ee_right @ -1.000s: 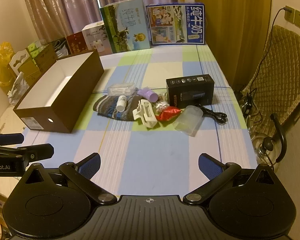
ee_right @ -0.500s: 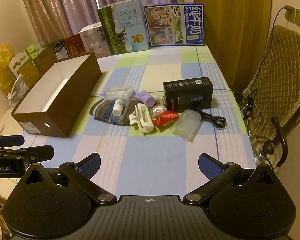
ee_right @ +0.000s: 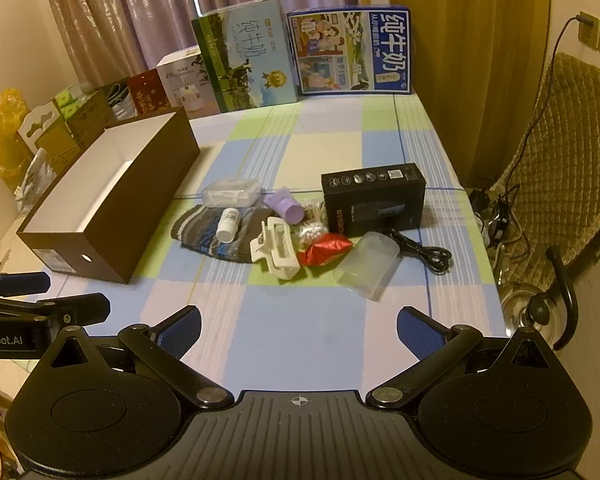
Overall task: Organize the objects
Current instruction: 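Move the right tool toward the black cable while the left tool approaches the white pill bottle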
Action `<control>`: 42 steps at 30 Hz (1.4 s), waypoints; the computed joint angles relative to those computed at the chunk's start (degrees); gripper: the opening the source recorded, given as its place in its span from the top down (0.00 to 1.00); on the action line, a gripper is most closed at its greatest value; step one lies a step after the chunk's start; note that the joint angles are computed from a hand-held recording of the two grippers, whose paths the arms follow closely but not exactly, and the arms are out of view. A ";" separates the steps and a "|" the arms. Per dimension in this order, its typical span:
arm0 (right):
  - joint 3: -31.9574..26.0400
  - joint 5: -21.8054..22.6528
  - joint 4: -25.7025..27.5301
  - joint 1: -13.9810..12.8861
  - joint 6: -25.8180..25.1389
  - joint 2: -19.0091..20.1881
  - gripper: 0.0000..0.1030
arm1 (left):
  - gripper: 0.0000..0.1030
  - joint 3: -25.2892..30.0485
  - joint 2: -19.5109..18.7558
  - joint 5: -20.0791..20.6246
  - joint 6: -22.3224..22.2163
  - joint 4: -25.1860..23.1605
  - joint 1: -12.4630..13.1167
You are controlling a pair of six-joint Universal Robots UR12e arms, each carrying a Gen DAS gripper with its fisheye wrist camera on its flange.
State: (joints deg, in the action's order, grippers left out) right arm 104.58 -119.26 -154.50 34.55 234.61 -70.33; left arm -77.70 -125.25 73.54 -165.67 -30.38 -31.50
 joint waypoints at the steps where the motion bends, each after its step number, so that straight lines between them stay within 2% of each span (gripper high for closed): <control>1: 0.08 0.18 -0.14 -0.17 -0.22 -0.03 0.02 | 0.02 0.19 -0.12 0.10 -0.12 -0.04 -0.08; 27: 4.16 4.26 -4.16 -4.50 -4.26 -1.66 0.02 | 0.02 6.97 -4.67 2.57 -2.43 -3.98 -2.55; 40: 7.82 3.47 -9.78 -7.24 -7.96 -2.11 0.02 | 0.02 11.02 -7.48 3.81 -3.66 -6.48 -3.56; 42: 8.49 3.29 -10.94 -7.83 -9.23 -2.08 0.13 | 0.02 11.95 -8.15 4.14 -3.97 -6.93 -3.69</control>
